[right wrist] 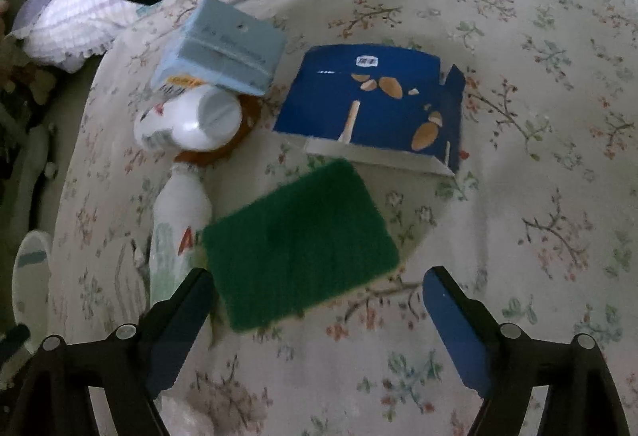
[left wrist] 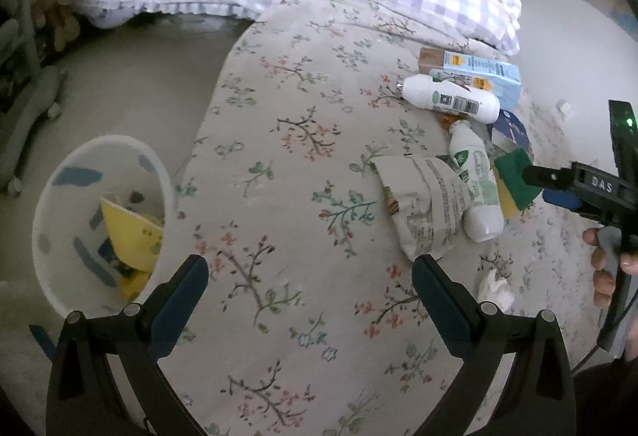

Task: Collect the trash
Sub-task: 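Move both tools back over the bed toward the sponge and paper bag, then grasp the white paper bag with the left tool while the right tool grasps the green sponge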

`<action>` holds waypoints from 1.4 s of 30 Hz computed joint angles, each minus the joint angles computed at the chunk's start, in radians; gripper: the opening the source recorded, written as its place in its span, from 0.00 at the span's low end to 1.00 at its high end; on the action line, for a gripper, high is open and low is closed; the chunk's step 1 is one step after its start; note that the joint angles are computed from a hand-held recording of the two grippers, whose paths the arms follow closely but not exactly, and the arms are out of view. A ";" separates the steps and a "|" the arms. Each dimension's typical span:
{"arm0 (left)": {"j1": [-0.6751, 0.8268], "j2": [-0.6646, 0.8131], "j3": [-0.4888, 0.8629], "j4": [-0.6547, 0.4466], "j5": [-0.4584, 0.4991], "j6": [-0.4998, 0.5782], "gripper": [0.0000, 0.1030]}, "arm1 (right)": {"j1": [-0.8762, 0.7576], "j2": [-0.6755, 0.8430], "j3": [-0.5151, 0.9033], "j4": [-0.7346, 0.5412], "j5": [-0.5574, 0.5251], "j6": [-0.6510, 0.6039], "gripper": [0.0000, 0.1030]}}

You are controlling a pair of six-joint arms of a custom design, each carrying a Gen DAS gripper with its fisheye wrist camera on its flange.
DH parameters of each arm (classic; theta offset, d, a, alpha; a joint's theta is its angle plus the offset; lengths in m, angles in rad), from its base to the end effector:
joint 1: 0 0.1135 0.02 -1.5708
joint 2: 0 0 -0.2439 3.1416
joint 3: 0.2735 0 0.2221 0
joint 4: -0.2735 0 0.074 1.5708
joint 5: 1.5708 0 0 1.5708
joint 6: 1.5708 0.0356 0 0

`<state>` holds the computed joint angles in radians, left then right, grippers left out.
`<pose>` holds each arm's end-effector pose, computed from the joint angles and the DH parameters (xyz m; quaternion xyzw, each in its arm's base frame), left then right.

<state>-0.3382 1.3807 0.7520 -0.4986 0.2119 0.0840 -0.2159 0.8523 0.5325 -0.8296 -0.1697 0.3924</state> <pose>0.2134 -0.0830 0.1775 0.2260 0.9436 -0.1301 0.2039 0.1243 -0.0211 0.1873 0.2749 0.9350 0.1009 0.2003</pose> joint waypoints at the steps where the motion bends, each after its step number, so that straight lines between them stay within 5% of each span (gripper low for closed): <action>1: -0.014 0.009 0.004 0.007 -0.006 -0.006 1.00 | -0.022 0.021 -0.008 0.021 -0.017 -0.008 0.86; 6: -0.078 0.080 0.038 0.021 -0.025 -0.045 1.00 | -0.104 0.127 -0.057 0.125 -0.103 -0.046 0.91; 12: -0.160 0.167 0.073 0.053 -0.039 -0.106 1.00 | -0.051 0.130 -0.054 0.129 -0.060 -0.045 0.92; 15: -0.188 0.207 0.092 0.064 -0.043 -0.135 0.99 | -0.055 0.103 -0.060 0.122 -0.060 -0.044 0.79; 23: -0.232 0.249 0.116 0.111 -0.029 -0.189 0.80 | -0.175 0.021 0.000 -0.013 -0.178 -0.114 0.32; 27: -0.238 0.252 0.114 0.135 -0.002 -0.182 0.66 | -0.332 -0.017 0.053 -0.116 -0.269 -0.211 0.29; 33: -0.264 0.260 0.105 0.155 -0.048 -0.149 0.64 | -0.531 -0.061 0.122 -0.271 -0.374 -0.369 0.29; 36: -0.268 0.242 0.087 0.163 -0.035 -0.138 0.47 | -0.594 -0.068 0.156 -0.335 -0.390 -0.435 0.29; 42: -0.249 0.221 0.081 0.138 0.007 -0.137 0.43 | -0.633 -0.080 0.175 -0.385 -0.384 -0.481 0.29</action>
